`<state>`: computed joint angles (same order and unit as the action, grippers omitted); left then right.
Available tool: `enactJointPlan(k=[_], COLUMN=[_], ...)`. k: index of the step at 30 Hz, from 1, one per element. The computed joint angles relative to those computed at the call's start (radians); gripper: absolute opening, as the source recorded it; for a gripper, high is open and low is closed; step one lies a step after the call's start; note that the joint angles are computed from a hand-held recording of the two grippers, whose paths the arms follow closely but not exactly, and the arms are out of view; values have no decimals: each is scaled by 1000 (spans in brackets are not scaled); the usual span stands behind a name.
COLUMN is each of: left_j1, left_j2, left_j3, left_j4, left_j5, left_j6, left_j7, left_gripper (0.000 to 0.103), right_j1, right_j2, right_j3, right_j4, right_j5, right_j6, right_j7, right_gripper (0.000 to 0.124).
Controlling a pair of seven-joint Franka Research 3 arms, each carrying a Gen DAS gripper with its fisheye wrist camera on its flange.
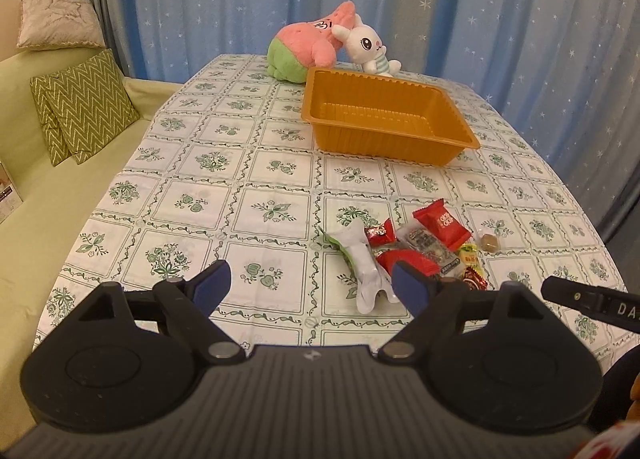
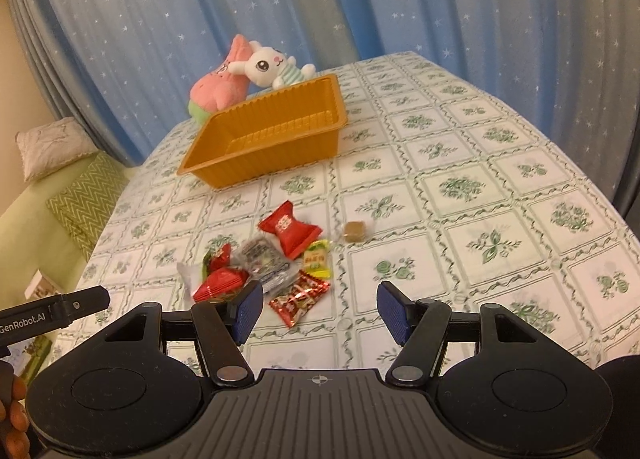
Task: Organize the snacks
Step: 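Move both tools back toward the snack pile, then grasp the white-and-green pouch with the left gripper while the right gripper grasps a red wrapper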
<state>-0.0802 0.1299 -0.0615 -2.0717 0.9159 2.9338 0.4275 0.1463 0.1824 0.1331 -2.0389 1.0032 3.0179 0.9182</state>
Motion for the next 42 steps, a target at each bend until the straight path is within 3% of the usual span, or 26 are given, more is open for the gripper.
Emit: enactJointPlan(k=[8, 20, 27, 35, 37, 42], left_j1=[4, -2, -13, -17, -16, -21], left_j2=[22, 115, 165, 191, 195, 213], left_j3=[3, 17, 30, 36, 35, 37], left_j4=[14, 76, 110, 120, 122, 139], left_j5=[-18, -151, -223, -288, -304, -329], left_j6=[2, 16, 22, 25, 26, 31], left_j7=[17, 148, 208, 262, 276, 303], left_gripper=[86, 86, 86, 86, 86, 86], right_j1=[7, 12, 47, 169, 171, 103], right_j2=[41, 170, 250, 301, 301, 277], right_j3=[17, 23, -20, -156, -158, -87], right_j4=[27, 109, 179, 210, 200, 163], right_j5=[-8, -170, -342, -615, -663, -676], right_j6=[13, 39, 30, 40, 54, 83], right_j7=[-1, 149, 323, 500, 501, 464], right_gripper=[64, 58, 48, 37, 28, 23])
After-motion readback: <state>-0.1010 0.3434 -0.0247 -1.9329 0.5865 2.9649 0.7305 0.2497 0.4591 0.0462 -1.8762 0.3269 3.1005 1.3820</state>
